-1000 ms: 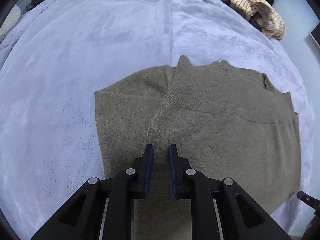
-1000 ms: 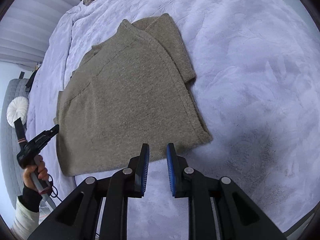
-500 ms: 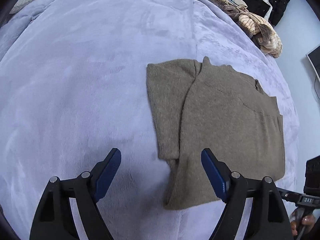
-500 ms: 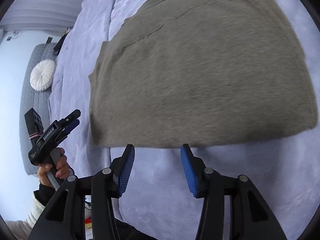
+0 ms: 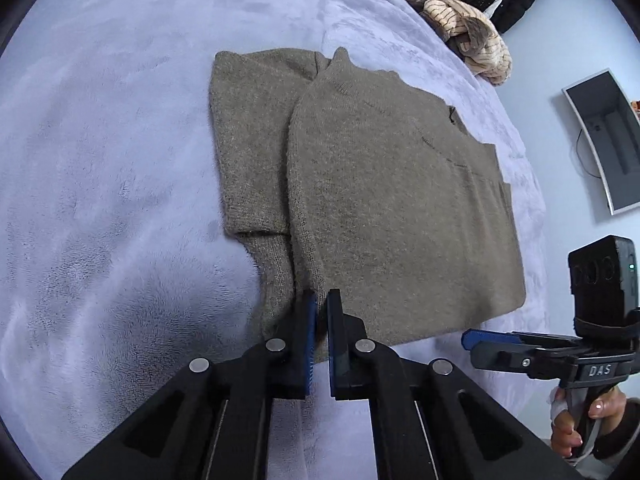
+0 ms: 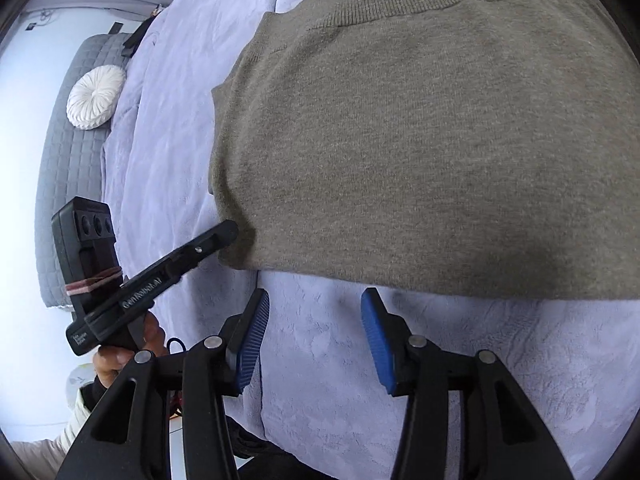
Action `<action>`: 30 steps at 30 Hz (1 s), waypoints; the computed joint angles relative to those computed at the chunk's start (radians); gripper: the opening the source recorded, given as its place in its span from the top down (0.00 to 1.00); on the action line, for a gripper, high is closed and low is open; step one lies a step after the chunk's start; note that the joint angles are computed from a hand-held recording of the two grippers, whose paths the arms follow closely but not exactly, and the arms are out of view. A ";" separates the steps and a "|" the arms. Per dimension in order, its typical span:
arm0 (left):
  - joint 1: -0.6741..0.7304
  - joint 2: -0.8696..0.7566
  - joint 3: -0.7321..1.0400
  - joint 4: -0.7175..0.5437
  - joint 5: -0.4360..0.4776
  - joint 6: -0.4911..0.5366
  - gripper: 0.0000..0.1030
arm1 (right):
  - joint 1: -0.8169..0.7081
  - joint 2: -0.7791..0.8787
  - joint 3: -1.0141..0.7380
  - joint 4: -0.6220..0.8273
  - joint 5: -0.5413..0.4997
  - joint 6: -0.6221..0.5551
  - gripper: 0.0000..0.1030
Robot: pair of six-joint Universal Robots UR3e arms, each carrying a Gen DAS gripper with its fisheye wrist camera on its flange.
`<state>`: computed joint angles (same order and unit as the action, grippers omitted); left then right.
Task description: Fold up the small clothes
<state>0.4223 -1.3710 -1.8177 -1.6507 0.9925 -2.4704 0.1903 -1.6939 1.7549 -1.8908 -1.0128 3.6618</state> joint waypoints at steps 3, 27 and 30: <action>0.025 0.036 -0.011 -0.017 0.017 0.050 0.94 | -0.012 -0.030 0.004 0.029 -0.009 -0.008 0.50; -0.068 0.144 -0.106 0.231 0.222 -0.225 0.19 | -0.138 -0.212 0.101 0.176 -0.056 -0.030 0.44; -0.083 0.141 -0.091 0.241 0.219 -0.233 0.19 | -0.215 -0.302 0.139 0.243 -0.070 -0.062 0.41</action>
<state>0.3390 -1.2301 -1.9085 -1.4096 1.2112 -2.7033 -0.0250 -1.9957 1.8939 -1.6481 -1.0830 3.6002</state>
